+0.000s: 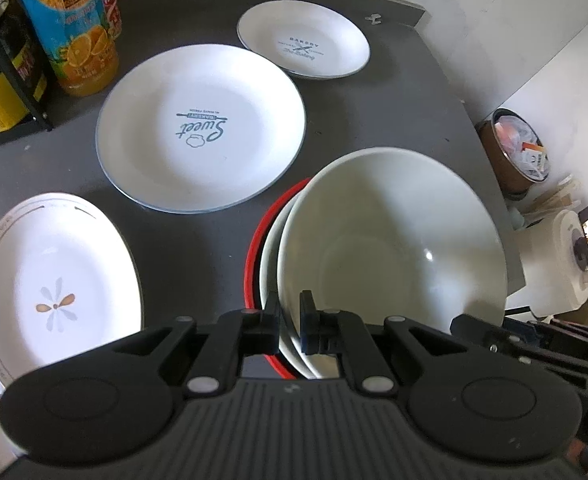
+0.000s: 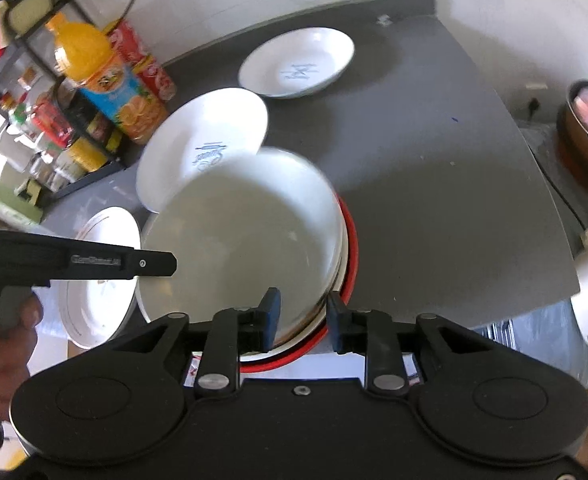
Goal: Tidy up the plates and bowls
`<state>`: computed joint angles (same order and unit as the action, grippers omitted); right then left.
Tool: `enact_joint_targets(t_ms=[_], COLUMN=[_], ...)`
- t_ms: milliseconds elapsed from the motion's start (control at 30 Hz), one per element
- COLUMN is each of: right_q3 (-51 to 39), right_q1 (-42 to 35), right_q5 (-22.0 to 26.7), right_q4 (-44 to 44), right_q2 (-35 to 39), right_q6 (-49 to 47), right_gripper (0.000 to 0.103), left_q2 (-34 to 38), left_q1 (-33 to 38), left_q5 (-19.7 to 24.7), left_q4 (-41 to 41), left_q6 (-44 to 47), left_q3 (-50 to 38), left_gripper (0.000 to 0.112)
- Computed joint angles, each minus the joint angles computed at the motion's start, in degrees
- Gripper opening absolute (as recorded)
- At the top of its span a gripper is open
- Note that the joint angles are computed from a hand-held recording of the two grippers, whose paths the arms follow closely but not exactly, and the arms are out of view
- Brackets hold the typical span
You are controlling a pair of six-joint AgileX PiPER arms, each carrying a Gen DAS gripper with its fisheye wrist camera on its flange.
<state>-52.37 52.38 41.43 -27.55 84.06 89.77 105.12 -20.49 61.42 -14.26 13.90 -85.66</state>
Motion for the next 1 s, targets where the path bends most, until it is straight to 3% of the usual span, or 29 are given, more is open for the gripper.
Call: enact_joint_targets(t_ms=[100,233,400,700,1000], right_q3=[1.4,3.3,5.2,3.7,0.0], right_q1=[-1.2,-3.1,-9.3,-16.1,-16.8], right_q5=[-0.5,-1.4,-6.0,-10.0,-11.3], right_q4=[1.1,0.9,2.9,6.9,6.3], right_q2=[-2.4,-6.0,-8.8,-7.1,-2.7], right_q6=[-1.6,-3.8,-11.0,-21.5,-17.8], right_gripper=[0.033,0.045,0.054,0.067,0.074], left_q2=[-0.2,-0.3,-0.5,1.1,3.9], left_q1=[-2.1,-3.5,-5.5,-8.9,-6.4], left_q5=[-0.4,0.0,-0.9,0.3,2.1], left_q4=[5.1,7.2,9.2,14.3,14.6], left_q6=[-2.8,-4.9,-7.4,-14.5,-15.8], left_q3=[-0.3,-1.8,-3.3,-7.6,-13.2], left_gripper=[0.009,0.016,0.051,0.059,0.064])
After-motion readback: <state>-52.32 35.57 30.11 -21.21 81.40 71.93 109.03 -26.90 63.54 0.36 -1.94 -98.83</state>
